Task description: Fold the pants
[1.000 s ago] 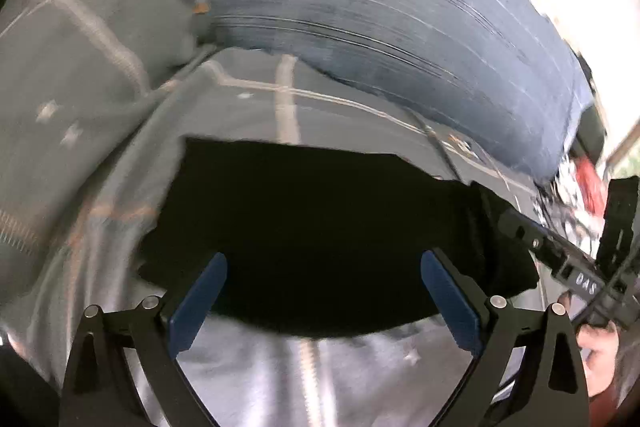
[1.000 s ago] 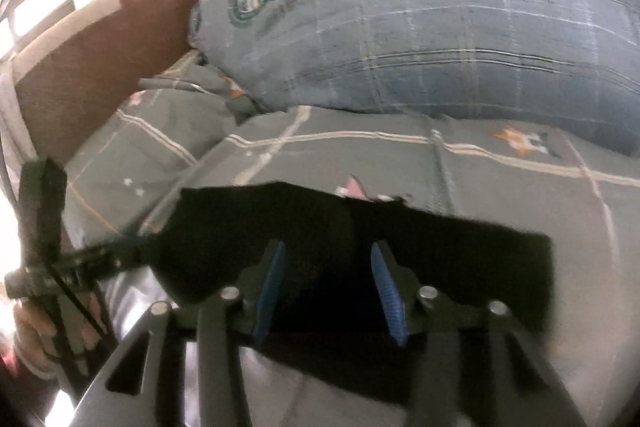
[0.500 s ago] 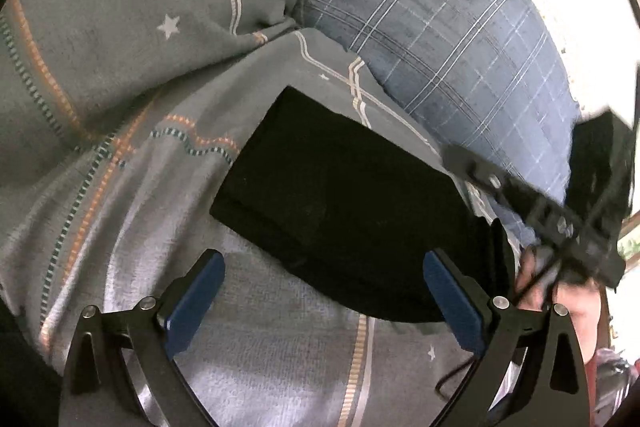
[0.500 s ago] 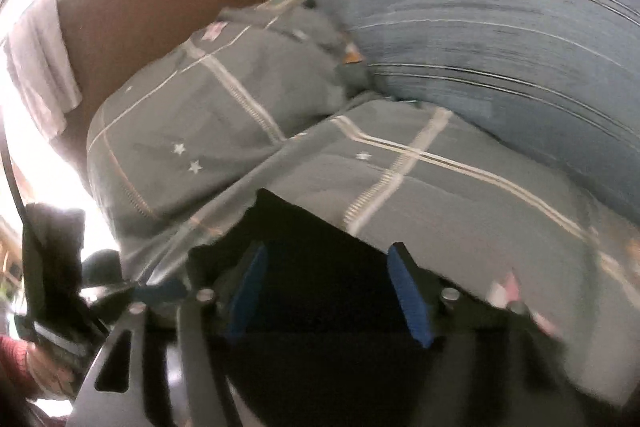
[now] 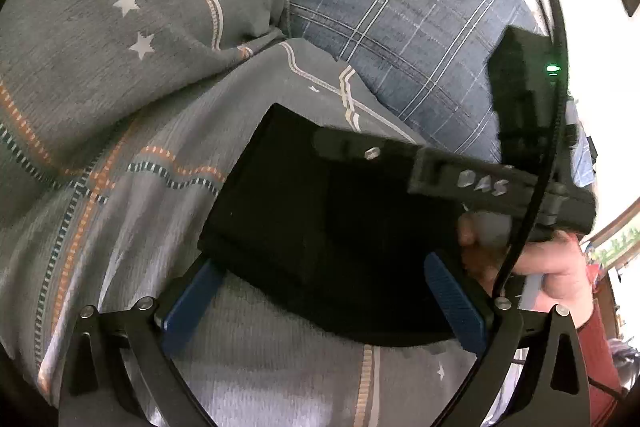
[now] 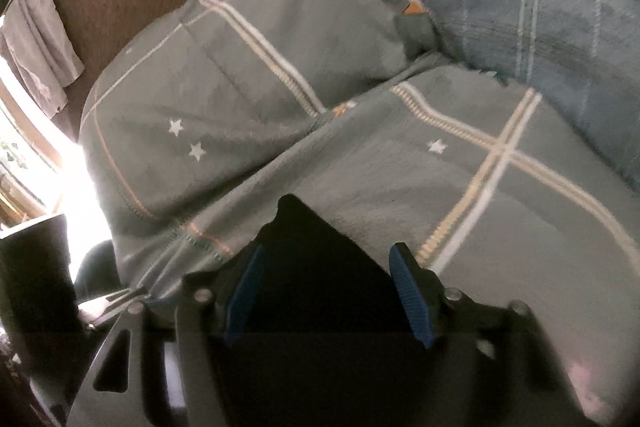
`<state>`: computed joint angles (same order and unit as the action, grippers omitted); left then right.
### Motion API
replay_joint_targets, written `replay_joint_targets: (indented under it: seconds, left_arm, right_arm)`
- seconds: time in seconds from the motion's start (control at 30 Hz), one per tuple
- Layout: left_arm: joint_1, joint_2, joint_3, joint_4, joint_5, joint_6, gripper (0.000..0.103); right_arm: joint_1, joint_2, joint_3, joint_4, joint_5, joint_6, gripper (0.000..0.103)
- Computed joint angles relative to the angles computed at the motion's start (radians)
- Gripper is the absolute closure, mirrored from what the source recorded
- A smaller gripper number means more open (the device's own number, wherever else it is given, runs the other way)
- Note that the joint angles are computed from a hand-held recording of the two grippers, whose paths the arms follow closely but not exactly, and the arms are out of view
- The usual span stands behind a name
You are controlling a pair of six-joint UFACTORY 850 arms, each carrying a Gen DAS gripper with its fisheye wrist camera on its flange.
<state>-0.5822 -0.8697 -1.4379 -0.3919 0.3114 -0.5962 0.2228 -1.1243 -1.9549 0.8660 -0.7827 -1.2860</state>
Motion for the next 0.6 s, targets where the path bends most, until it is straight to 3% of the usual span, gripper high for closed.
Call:
replay_joint_targets:
  seconds: [0.07, 0.1, 0.13, 0.2, 0.23, 0.27, 0.33, 0.4, 0.5, 0.6]
  left_arm:
    - [0.002, -0.004, -0.002, 0.017, 0.010, -0.018, 0.003]
    - [0.005, -0.007, -0.003, 0.030, 0.014, -0.034, 0.003]
    - [0.005, -0.009, -0.005, 0.020, 0.020, -0.029, 0.007]
    - [0.002, -0.017, -0.017, -0.095, 0.015, 0.079, 0.034]
    - [0.004, -0.019, -0.021, -0.122, 0.005, 0.111, 0.054]
    - [0.005, -0.020, -0.024, -0.129, -0.001, 0.119, 0.061]
    - [0.008, -0.021, -0.027, -0.100, -0.006, 0.108, 0.067]
    - [0.000, -0.010, -0.024, -0.165, 0.006, 0.197, 0.071]
    - [-0.016, 0.009, -0.022, -0.260, 0.036, 0.344, 0.073]
    - [-0.019, 0.010, -0.033, -0.280, 0.038, 0.375, 0.074]
  right_arm:
    - [0.005, -0.019, -0.017, -0.015, 0.003, 0.019, 0.041]
    - [0.007, -0.020, -0.015, -0.015, 0.012, 0.019, 0.047]
    - [0.008, -0.015, -0.002, -0.002, 0.027, 0.004, 0.059]
    - [0.004, -0.001, 0.020, 0.025, 0.037, -0.024, 0.073]
    - [0.001, 0.006, 0.030, 0.036, 0.038, -0.037, 0.081]
    - [0.000, 0.017, 0.045, 0.048, 0.048, -0.057, 0.085]
    - [-0.002, 0.058, 0.110, 0.107, 0.095, -0.145, 0.088]
    - [-0.008, 0.094, 0.160, 0.180, 0.109, -0.221, 0.089]
    - [-0.030, 0.126, 0.190, 0.268, 0.072, -0.266, 0.089]
    - [-0.039, 0.143, 0.203, 0.295, 0.066, -0.277, 0.089]
